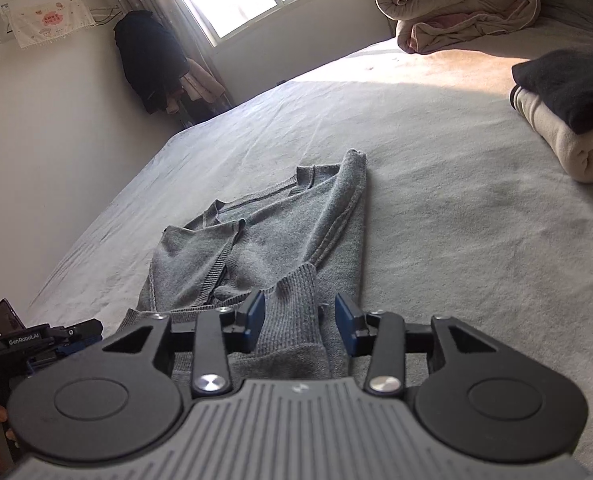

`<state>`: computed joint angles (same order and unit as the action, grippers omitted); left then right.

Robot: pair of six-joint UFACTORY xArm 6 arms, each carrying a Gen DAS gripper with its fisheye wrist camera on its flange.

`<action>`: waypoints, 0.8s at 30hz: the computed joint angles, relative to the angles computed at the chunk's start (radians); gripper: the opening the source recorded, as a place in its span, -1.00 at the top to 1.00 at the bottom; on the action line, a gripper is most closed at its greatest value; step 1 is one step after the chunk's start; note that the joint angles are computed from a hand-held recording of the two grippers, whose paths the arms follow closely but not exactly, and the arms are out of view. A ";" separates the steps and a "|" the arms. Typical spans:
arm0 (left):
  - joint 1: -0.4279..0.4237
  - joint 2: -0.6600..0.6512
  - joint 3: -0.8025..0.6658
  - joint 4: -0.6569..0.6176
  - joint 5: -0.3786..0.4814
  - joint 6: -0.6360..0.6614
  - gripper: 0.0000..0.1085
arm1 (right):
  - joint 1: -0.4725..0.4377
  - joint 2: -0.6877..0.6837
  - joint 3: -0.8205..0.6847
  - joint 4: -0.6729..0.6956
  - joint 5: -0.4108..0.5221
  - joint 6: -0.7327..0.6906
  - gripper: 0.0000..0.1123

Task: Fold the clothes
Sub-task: 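Lower the hem onto the sweater body and open both grippers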

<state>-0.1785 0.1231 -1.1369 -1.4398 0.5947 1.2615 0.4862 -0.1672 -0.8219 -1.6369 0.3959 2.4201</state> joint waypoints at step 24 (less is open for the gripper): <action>0.059 -0.089 0.095 0.259 0.024 -0.006 0.41 | 0.109 -0.016 0.036 0.381 0.035 -0.595 0.30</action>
